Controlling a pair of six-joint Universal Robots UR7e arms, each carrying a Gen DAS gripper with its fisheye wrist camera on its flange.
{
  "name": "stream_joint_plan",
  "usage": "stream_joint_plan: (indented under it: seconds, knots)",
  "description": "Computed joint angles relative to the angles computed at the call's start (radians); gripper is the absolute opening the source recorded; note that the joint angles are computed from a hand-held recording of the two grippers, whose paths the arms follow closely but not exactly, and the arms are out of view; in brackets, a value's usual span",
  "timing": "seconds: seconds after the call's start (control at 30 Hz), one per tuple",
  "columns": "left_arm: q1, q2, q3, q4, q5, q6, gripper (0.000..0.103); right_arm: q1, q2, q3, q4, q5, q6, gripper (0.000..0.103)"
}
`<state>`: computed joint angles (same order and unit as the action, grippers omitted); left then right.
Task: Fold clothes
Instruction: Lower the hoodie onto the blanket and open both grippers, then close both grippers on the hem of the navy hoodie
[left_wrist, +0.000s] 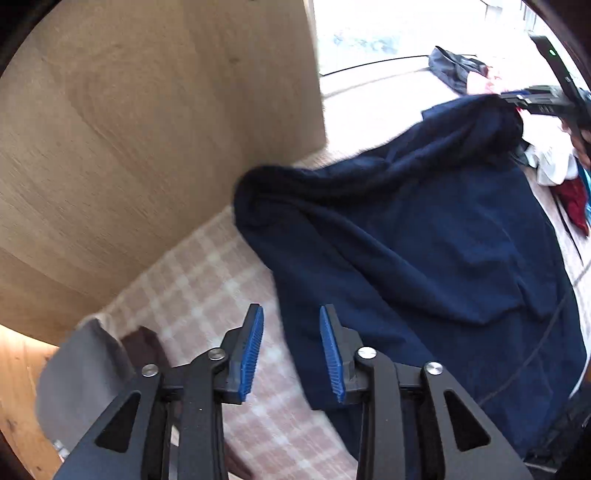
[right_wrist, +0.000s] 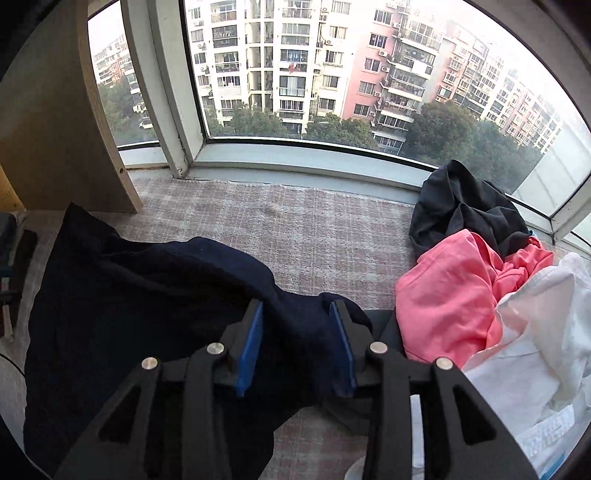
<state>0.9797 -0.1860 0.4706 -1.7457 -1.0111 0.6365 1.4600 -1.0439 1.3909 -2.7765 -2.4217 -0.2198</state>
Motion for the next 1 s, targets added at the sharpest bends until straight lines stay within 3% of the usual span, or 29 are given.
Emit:
stream_joint_plan:
  seconds: [0.1,0.27,0.3,0.33,0.47,0.57,0.63,0.7,0.73,0.8,0.9,0.97,1.0]
  knots:
    - [-0.003,-0.083,0.219,-0.063,0.034,0.013,0.042,-0.003,-0.015,0.015,-0.028,0.022,0.009,0.036]
    - [-0.007,-0.087,0.326,-0.132,0.075,-0.012,0.046,0.0,-0.037,0.052,-0.018,0.018,0.007,0.038]
    - [-0.005,-0.084,0.307,-0.12,0.065,-0.03,0.035,-0.001,-0.041,0.063,-0.021,0.008,0.003,0.038]
    - [-0.003,-0.08,0.287,-0.108,0.055,-0.047,0.007,-0.006,-0.049,0.077,-0.02,0.003,0.006,0.038]
    - [0.007,-0.073,0.203,-0.066,0.025,-0.09,0.006,-0.054,-0.112,0.14,0.063,0.072,0.095,0.038]
    - [0.002,-0.093,0.237,-0.232,0.17,-0.049,0.005,-0.078,-0.122,0.159,0.097,0.073,0.113,0.038]
    - [0.006,-0.08,0.204,-0.282,0.251,-0.062,0.01,-0.087,-0.127,0.169,0.123,0.083,0.129,0.038]
    - [0.0,-0.082,0.234,-0.432,0.359,0.013,0.01,-0.084,-0.148,0.208,0.117,0.107,0.128,0.038]
    - [-0.002,-0.102,0.262,-0.466,0.367,0.027,0.01,-0.081,-0.161,0.232,0.108,0.12,0.125,0.038]
    - [-0.011,-0.193,0.36,-0.455,0.298,0.0,0.016,-0.065,-0.206,0.321,0.049,0.135,0.107,0.038]
    - [-0.022,-0.292,0.439,-0.423,0.194,-0.013,0.037,-0.034,-0.303,0.502,-0.053,0.169,0.107,0.038]
    - [-0.024,-0.339,0.466,-0.391,0.126,-0.009,0.037,-0.007,-0.372,0.631,-0.1,0.188,0.114,0.038]
    - [-0.031,-0.404,0.534,-0.362,0.092,-0.029,0.037,0.006,-0.402,0.693,-0.116,0.195,0.128,0.038]
